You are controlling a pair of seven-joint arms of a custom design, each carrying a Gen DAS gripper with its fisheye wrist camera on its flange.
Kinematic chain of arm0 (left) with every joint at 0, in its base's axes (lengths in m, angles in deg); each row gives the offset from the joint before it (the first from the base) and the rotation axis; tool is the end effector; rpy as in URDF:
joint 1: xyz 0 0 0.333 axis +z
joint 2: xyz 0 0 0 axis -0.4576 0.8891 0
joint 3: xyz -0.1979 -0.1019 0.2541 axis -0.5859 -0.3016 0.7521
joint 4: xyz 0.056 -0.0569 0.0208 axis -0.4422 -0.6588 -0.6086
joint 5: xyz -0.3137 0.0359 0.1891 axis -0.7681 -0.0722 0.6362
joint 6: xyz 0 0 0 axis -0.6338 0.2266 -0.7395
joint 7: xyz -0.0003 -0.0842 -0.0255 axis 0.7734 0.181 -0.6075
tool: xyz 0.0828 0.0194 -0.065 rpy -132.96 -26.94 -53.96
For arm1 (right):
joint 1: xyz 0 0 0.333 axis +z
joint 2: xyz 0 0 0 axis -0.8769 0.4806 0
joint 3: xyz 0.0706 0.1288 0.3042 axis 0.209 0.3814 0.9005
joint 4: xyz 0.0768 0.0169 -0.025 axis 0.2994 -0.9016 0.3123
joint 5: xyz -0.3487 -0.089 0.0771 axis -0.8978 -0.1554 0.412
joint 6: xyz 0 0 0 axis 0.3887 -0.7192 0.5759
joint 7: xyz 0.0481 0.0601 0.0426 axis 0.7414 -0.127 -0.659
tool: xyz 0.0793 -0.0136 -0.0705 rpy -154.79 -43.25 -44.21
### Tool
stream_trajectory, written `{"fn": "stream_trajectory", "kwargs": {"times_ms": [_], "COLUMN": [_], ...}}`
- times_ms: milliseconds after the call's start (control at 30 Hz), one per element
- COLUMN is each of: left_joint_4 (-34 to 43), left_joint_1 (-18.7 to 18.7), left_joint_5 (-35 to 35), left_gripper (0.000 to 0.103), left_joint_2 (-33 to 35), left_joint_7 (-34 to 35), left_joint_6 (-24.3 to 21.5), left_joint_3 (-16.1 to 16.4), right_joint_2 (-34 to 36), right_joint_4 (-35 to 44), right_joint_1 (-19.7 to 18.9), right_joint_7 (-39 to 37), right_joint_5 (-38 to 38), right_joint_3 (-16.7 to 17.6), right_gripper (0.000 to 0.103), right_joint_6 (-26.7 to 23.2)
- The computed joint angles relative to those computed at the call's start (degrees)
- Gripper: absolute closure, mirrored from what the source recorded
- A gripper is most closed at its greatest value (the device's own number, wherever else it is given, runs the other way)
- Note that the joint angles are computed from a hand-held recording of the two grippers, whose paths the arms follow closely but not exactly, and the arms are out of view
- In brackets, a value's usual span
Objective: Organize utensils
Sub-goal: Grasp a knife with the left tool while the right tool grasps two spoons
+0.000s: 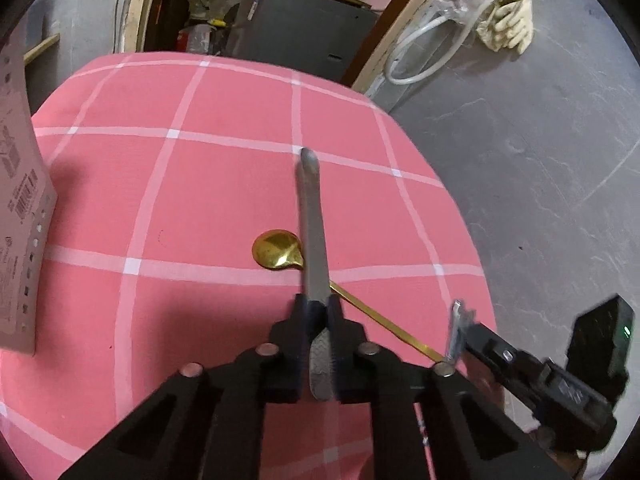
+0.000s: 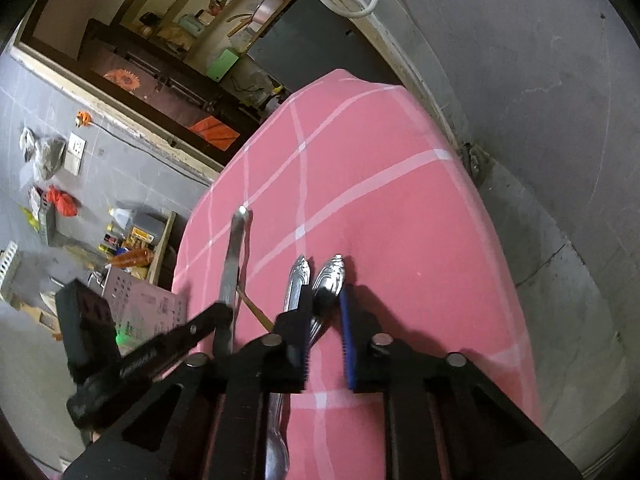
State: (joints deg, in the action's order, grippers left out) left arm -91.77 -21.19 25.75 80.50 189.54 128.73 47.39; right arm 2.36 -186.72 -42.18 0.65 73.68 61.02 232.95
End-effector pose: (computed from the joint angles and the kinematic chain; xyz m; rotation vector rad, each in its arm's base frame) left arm 0.7332 -0.1287 0.4175 1.2260 -2.5322 0.9712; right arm 0.5663 0.2015 0.3676 -0.5606 2.2193 -0.2688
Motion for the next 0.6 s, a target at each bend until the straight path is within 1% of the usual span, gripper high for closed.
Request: {"fn": "stream_trajectory", "kwargs": {"times_ms": [100,200,300,333,367,400,467,533,567,600], "left_joint_4": [0.52,0.9,0.51,0.16,-0.05,0.06,-0.03,0.16,1.26,2.32], "left_joint_1": [0.39,1.16,1.93,2.08,2.14,2.05,1.73,1.38,1.04,0.74], "left_joint_5": [0.67,0.69,0.83,1.05,1.42,1.99,2.91,3.27,3.54,3.8], "left_gripper": [0.096,0.097,0.099,0.099,0.099,0.099,0.099,0.099,0.099,0.099], "left_joint_2": [-0.18,-0.37,-1.25,-1.68,-2.0,-2.13,-2.39,-2.38,-1.8,-1.22], "left_joint_7": [0.02,-0.42,-0.46,-0.1,0.31,0.66,1.44,2.11,1.79,1.34], "left_joint_6": [-1.87,-4.66,-7.63,-8.45,-9.46,-10.45,-11.23,-11.1,-11.72,-12.3], "left_joint_3": [0.32,0.64,1.1,1.29,1.51,1.81,2.29,2.46,2.55,2.63], "right_joint_2": [0.6,0.09,-0.27,-0.26,-0.89,-1.65,-2.47,-2.88,-3.46,-3.55], "right_joint_4": [0.95,-0.85,-0.78,0.08,-1.06,-2.85,-4.35,-4.01,-4.95,-4.26], "right_joint_1": [0.25,1.38,2.99,3.52,3.4,3.45,4.22,5.48,5.57,6.21], "right_joint_7": [1.24,7.04,7.51,5.46,5.89,8.57,10.96,8.9,9.58,7.69], "right_joint_5": [-1.49,-6.64,-7.41,-6.14,-6.73,-9.28,-11.64,-10.01,-10.87,-9.29], "right_joint_3": [-0.35,-1.85,-3.42,-3.81,-3.72,-3.98,-5.02,-6.57,-6.79,-7.47], "right_gripper": [0.096,0.097,0.099,0.099,0.099,0.099,0.099,0.099,0.099,0.099], "right_joint_6": [-0.76,-2.1,-2.91,-3.07,-3.22,-3.56,-4.11,-4.89,-5.07,-5.35]}}
